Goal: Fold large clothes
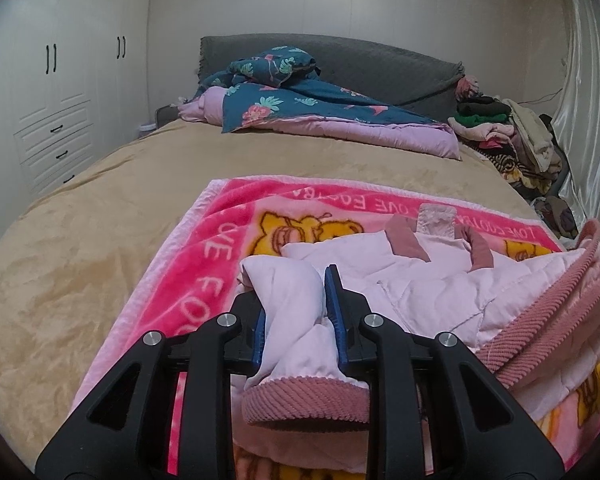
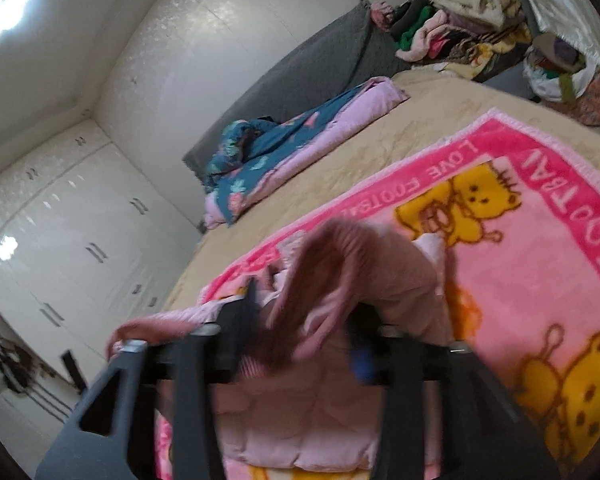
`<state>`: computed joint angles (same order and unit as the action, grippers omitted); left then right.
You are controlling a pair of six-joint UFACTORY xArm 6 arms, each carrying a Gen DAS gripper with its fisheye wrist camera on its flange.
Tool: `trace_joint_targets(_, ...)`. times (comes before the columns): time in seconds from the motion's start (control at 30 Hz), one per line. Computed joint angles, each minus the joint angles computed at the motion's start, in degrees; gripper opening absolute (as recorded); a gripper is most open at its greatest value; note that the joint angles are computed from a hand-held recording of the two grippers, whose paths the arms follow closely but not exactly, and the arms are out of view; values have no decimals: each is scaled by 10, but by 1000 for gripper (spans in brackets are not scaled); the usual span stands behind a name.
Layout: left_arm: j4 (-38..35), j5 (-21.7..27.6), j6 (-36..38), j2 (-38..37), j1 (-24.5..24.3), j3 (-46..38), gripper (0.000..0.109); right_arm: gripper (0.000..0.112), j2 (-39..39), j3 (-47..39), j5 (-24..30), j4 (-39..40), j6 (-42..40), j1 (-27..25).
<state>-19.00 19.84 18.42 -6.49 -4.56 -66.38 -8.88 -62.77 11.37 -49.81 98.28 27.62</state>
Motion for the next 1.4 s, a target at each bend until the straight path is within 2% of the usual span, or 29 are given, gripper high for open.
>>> trace_joint_targets(0.03,1,0,-1,-1,0,1,17,85,-4,-4,25,-25,15,7)
trace_joint_targets(0.13,-2,1,1,9,0,-5,19,87,-11,-7,65,-43,-5,20)
trace_joint_targets(0.17,-1,3,0,14,-1,-10,20,89,-11,-8,93,-43,-18,28)
trace_joint_targets(0.4,-8,0,0,36,-13,-22,36,90,24,-13,198,20,-119,53)
trace_joint_targets(0.43,-12,-4,-1,37,-15,-21,41,90,31,-14,205,26,-124,54)
trace_joint_targets(0.5,-56,-2,31,36,-18,-22,63,90,45,-14,209,44,-139,50)
trace_joint_targets(0.53,-97,-1,59,28,-20,-19,81,90,51,-14,211,52,-147,49)
trace_joint_targets(0.57,-114,-15,75,22,-23,-11,88,90,58,-16,213,57,-153,49)
trace_joint_targets(0.63,-76,-65,62,6,-31,17,92,90,68,-18,214,62,-164,47)
trace_joint_targets(0.73,-59,-108,58,-13,-30,51,93,90,77,-18,206,74,-182,45)
trace_joint_targets(0.87,-64,-103,61,-8,-7,75,93,90,84,-15,199,75,-197,44)
trace_joint_targets(0.93,-75,-84,56,-1,10,85,94,90,83,-5,188,77,-198,44)
trace_joint_targets(1.0,-119,-64,85,4,22,90,94,90,80,6,177,74,-194,43)
trace_joint_targets(1.1,-223,12,166,16,44,82,94,90,71,25,163,53,-179,44)
trace_joint_targets(1.17,-310,86,230,24,63,71,94,89,71,24,182,30,-170,55)
trace_joint_targets(1.2,-321,113,240,29,66,67,94,83,73,22,190,19,-168,62)
trace_joint_targets(1.23,-313,119,234,33,64,66,94,77,74,22,189,12,-167,64)
trace_joint_targets(1.27,-296,106,224,34,56,71,93,66,75,23,186,-3,-159,70)
trace_joint_targets(1.3,-294,95,229,31,49,78,90,58,77,20,199,-18,-146,78)
trace_joint_targets(1.33,-305,97,242,30,46,78,69,52,79,17,202,-31,-138,84)
trace_joint_targets(1.37,-304,89,246,26,40,82,55,43,79,16,205,-39,-133,87)
trace_joint_targets(1.4,-288,74,246,19,31,88,49,38,84,9,225,-50,-131,97)
